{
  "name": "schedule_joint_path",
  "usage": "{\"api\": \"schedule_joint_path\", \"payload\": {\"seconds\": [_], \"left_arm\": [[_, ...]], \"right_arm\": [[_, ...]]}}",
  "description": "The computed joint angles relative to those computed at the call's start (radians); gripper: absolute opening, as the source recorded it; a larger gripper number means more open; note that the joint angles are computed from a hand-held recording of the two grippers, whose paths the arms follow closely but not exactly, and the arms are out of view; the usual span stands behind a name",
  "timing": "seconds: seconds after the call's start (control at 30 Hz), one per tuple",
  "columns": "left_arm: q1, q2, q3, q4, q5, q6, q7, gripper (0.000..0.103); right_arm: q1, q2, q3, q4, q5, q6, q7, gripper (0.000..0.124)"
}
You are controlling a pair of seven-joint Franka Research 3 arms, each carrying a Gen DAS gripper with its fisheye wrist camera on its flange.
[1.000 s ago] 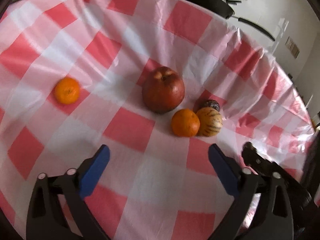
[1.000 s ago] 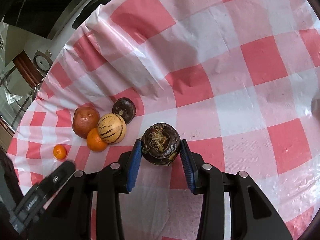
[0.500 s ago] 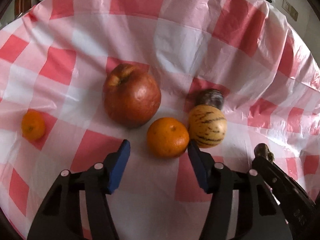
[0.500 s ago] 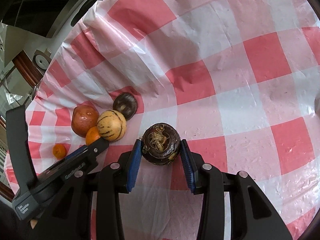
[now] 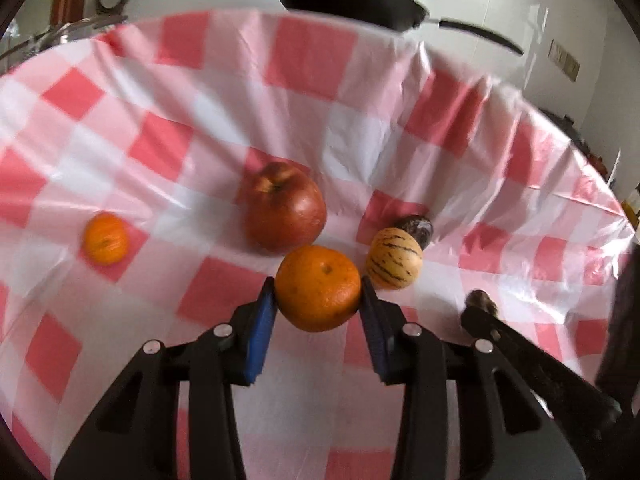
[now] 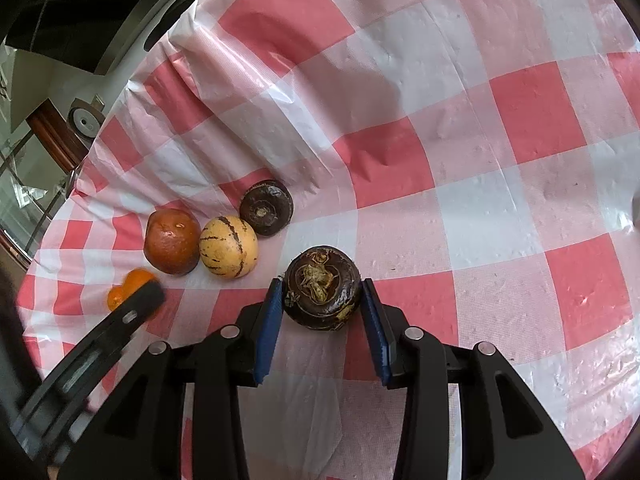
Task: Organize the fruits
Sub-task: 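Carry the mangosteen and tangerine into the white box and open both tools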
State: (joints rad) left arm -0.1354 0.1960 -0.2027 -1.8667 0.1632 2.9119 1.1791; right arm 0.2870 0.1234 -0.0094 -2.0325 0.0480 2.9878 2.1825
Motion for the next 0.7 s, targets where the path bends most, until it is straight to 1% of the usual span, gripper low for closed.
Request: {"api": "schedule_joint_path", "payload": {"seconds": [0.03, 0.07, 0.13, 0.17, 0.2, 0.27, 0.37, 0.47, 0.53, 0.57, 0.6, 0.67, 0.7], "left_arm": [[-0.003, -0.036, 0.009, -0.052, 0.014, 0.029, -0.019, 0.041], [-0.003, -0.052, 0.012, -0.076, 0.02, 0.043, -0.027, 0.041], [0.02, -0.112, -0.003, -0.162, -0.034, 0.075, 0.01, 0.041], [0.021, -0.126, -0.003, -0.18, -0.049, 0.077, 0.017, 0.041], [0.027, -0.163, -0.008, -0.229, -0.1, 0.089, 0.048, 0.041], [0.024, -0.215, -0.001, -0.3, -0.264, 0.107, 0.175, 0.041], [-0.01, -0.288, 0.057, -0.39, -0.408, 0.126, 0.266, 0.041], [-0.031, -0.324, 0.103, -0.438, -0.429, 0.154, 0.265, 0.041], [0.0, -0.33, 0.095, -0.449, -0.348, 0.16, 0.196, 0.041], [-0.009, -0.325, 0.106, -0.444, -0.343, 0.156, 0.192, 0.041], [-0.034, -0.317, 0.129, -0.435, -0.369, 0.152, 0.224, 0.041], [-0.065, -0.307, 0.153, -0.421, -0.424, 0.142, 0.281, 0.041], [-0.073, -0.303, 0.157, -0.417, -0.448, 0.145, 0.302, 0.041]], "right_arm": [[0.0, 0.001, 0.0, 0.001, 0.0, -0.001, -0.001, 0.039], [-0.001, 0.0, 0.001, 0.001, 0.002, 0.0, -0.004, 0.039], [0.001, 0.001, -0.001, 0.001, -0.001, -0.002, 0.0, 0.039], [0.0, 0.001, 0.001, 0.001, 0.002, -0.001, -0.004, 0.039], [-0.001, 0.001, 0.001, 0.001, 0.003, -0.001, -0.005, 0.039], [0.001, 0.0, 0.0, 0.0, 0.0, 0.0, -0.002, 0.039], [0.002, 0.0, -0.002, 0.0, -0.004, 0.0, 0.003, 0.039], [0.003, 0.0, -0.004, 0.001, -0.012, -0.003, 0.009, 0.039], [0.005, 0.0, -0.007, 0.003, -0.023, -0.007, 0.018, 0.039], [0.008, 0.001, -0.011, 0.005, -0.033, -0.01, 0.027, 0.039], [0.014, 0.0, -0.019, 0.005, -0.056, -0.011, 0.047, 0.039], [0.031, -0.001, -0.04, 0.009, -0.126, -0.02, 0.108, 0.039], [0.047, -0.005, -0.06, 0.01, -0.197, -0.026, 0.168, 0.039]]}}
